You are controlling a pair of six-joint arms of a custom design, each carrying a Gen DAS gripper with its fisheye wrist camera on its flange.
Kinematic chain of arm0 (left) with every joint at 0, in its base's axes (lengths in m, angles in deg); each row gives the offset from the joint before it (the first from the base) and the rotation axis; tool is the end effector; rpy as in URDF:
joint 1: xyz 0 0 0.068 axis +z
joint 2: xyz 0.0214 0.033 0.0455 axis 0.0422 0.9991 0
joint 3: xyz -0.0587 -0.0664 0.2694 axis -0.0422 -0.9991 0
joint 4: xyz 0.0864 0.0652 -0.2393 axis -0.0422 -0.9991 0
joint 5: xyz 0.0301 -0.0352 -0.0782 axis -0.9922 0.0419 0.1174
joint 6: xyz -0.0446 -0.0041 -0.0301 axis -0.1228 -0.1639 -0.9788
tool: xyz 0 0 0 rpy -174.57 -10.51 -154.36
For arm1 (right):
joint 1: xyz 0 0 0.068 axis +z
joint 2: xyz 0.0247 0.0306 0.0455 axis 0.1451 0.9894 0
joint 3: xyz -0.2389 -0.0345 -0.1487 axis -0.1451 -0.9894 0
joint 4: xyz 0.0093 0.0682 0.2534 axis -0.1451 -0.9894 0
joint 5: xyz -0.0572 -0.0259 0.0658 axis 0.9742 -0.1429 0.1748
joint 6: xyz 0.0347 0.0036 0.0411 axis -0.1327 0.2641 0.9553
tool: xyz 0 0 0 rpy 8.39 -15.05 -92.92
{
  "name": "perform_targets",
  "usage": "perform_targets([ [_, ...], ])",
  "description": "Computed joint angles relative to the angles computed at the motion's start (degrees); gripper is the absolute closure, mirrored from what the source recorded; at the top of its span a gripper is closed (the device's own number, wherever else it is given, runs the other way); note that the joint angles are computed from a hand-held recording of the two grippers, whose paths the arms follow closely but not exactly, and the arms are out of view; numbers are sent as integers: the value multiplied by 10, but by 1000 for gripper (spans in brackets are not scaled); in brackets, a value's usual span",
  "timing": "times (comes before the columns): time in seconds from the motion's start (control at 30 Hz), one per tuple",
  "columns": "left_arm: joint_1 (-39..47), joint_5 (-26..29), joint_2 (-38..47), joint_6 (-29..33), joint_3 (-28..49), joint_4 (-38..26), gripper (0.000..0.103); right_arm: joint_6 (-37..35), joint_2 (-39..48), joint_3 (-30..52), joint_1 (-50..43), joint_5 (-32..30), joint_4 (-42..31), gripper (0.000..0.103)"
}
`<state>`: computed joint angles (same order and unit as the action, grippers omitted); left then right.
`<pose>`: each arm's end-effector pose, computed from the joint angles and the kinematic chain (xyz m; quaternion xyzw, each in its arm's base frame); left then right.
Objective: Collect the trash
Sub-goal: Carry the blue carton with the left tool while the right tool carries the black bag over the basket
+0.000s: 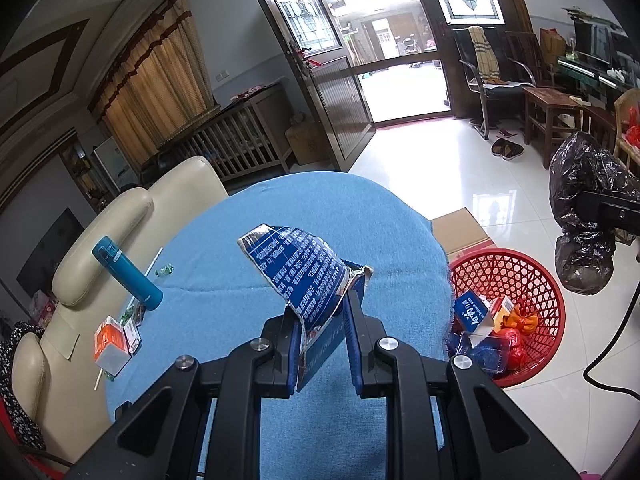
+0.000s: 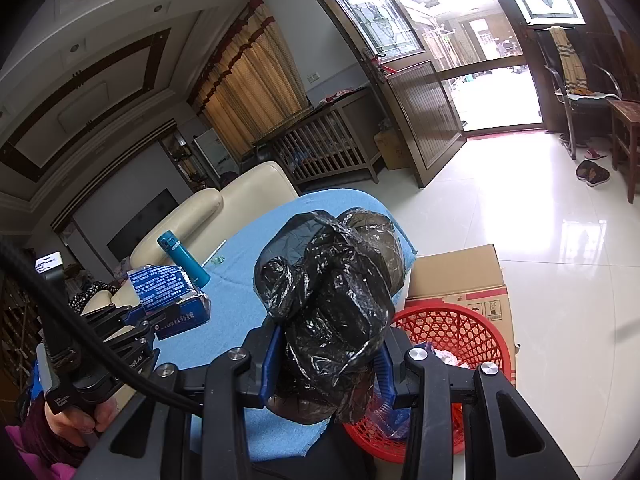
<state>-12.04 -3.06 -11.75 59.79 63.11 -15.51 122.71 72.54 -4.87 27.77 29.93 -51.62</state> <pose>0.2412 -0.0665 0.3176 0.3753 0.8129 0.0152 0.4452 0.1453 0.0408 0.2931 0.2250 0.8260 0.1478 0.4953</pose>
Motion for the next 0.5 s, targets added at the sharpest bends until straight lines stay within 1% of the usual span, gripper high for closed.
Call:
perform_targets([
  [0.5,-6,-2,7,3,-3,7,82,1,-3,-4,-13,-15,0,62],
])
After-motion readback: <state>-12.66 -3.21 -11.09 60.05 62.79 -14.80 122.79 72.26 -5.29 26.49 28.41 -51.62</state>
